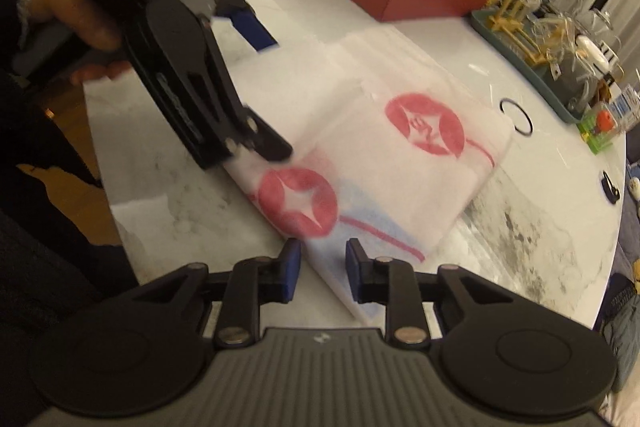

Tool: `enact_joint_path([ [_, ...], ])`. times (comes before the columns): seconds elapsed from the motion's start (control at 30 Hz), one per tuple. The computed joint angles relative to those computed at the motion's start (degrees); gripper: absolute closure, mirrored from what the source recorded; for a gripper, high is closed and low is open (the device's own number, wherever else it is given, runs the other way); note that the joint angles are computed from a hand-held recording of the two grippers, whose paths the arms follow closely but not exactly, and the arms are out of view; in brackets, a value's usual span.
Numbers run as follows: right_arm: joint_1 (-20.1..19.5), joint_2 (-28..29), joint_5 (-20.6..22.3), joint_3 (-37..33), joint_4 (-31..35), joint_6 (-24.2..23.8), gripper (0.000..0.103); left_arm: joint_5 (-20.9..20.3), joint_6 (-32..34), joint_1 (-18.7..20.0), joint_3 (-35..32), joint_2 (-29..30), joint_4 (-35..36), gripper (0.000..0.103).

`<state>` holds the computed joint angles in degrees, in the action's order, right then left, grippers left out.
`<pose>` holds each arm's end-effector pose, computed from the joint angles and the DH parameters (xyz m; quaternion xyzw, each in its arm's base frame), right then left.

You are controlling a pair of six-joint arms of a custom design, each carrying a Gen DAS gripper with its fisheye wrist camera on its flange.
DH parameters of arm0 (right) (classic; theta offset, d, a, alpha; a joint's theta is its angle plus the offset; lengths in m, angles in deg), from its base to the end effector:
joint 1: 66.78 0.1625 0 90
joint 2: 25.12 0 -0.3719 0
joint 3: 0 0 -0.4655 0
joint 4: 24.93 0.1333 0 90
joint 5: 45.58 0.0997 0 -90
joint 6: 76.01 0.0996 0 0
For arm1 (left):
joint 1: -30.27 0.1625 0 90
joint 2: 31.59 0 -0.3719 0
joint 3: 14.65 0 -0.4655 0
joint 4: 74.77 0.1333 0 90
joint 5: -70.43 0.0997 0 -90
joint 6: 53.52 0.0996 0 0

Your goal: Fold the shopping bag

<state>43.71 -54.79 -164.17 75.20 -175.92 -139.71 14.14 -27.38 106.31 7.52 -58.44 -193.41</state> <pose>0.3493 -0.6900 -0.0433 0.6191 -0.7348 0.0311 0.2755 -0.0400 -0.9428 0.3540 0.2363 0.8898 -0.2434 0.3053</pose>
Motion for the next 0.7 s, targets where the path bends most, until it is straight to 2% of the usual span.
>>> enact_joint_path([
  [0.1,0.2,0.4,1.9,-1.0,-0.8,2.5,0.079,-0.5,0.7,0.1,1.4,-0.7,-1.4,0.0],
  [0.2,0.4,4.1,-1.6,-4.6,-3.6,4.4,0.079,-1.1,1.4,0.3,3.3,-1.7,-2.9,0.0],
  [0.3,0.4,7.1,-4.5,-7.8,-3.3,6.5,0.079,-1.0,1.6,0.2,4.6,-2.6,-3.8,0.0],
  [0.4,0.2,7.4,-3.7,-8.2,-3.3,10.3,0.081,-1.8,6.6,-0.6,10.4,-5.7,-11.7,0.0],
  [0.5,-0.2,6.7,-2.7,-7.7,-3.1,13.9,0.08,-4.1,10.8,-1.2,11.1,-6.2,-13.1,0.0],
  [0.6,-0.6,6.5,-1.9,-8.3,-1.1,18.5,0.08,-4.9,12.5,-1.1,10.1,-5.7,-10.4,0.0],
  [0.7,-0.4,6.5,-2.5,-8.2,-1.2,19.3,0.08,-5.5,11.4,-0.7,9.4,-5.5,-7.0,0.0],
])
